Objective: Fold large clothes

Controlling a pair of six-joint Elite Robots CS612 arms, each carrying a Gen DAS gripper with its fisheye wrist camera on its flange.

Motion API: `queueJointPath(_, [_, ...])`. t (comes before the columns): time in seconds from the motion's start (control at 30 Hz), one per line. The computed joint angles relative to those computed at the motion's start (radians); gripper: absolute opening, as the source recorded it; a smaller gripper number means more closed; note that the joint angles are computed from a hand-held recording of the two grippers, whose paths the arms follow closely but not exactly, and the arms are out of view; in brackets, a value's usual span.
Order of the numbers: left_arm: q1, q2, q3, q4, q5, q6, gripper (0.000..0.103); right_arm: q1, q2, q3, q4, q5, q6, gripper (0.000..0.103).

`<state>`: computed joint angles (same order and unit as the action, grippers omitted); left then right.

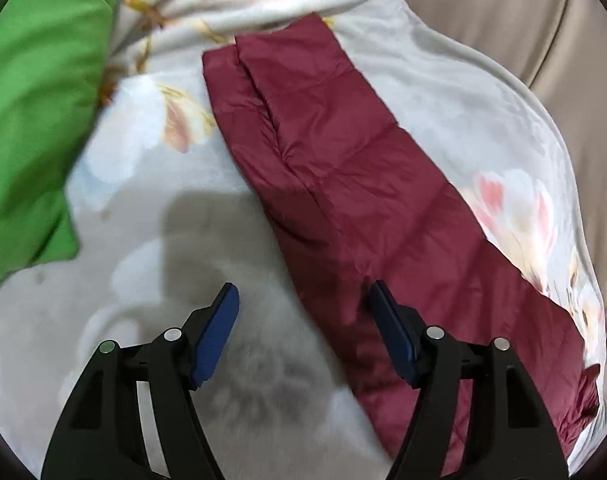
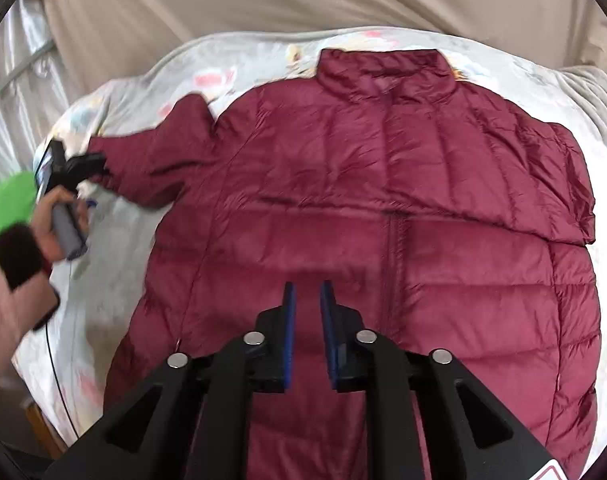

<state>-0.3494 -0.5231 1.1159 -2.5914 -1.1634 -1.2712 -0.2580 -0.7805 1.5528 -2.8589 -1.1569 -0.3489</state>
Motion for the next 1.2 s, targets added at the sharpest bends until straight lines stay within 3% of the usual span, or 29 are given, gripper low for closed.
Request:
queueJointPath(0.27, [0.002, 0.056, -0.095, 0.030, 0.039, 0.078, 0.064, 0.023, -0.004, 0.019, 0.007, -0.048, 0.008, 0.021])
queueJointPath(0.43, [0.003, 0.069, -0.127, 0.007, 0.015, 0.158, 0.018, 0.028, -0.008, 0.026, 0.005, -0.053, 0.009, 0.022])
queueJointPath(0.5, [0.001, 0.056, -0.111, -0.022, 0.013, 0.172, 0.009, 0.028, -0.009, 0.027, 0.002, -0.048, 0.009, 0.023])
queueJointPath(0.77, [-0.051, 0.013, -0.112, -0.104, 0.097, 0.287, 0.005, 0.012, -0.014, 0.038, -0.015, -0.008, 0.018, 0.025])
queueJointPath(0.9, [-0.099, 0.004, -0.137, -0.163, 0.099, 0.384, 0.005, -0.003, -0.018, 0.047, -0.033, 0.012, 0.025, 0.025])
queueJointPath(1.07, [-0.172, 0.056, -0.266, -0.197, -0.009, 0.533, 0.006, -0.038, -0.019, 0.051, -0.060, 0.034, 0.052, 0.025])
queueJointPath(1.17, [-0.212, 0.133, -0.397, -0.093, -0.155, 0.574, 0.012, -0.062, -0.016, 0.052, -0.075, 0.018, 0.072, 0.029])
queueJointPath(1.2, [-0.219, 0.149, -0.421, -0.060, -0.179, 0.574, 0.019, -0.068, -0.014, 0.052, -0.080, 0.003, 0.075, 0.030])
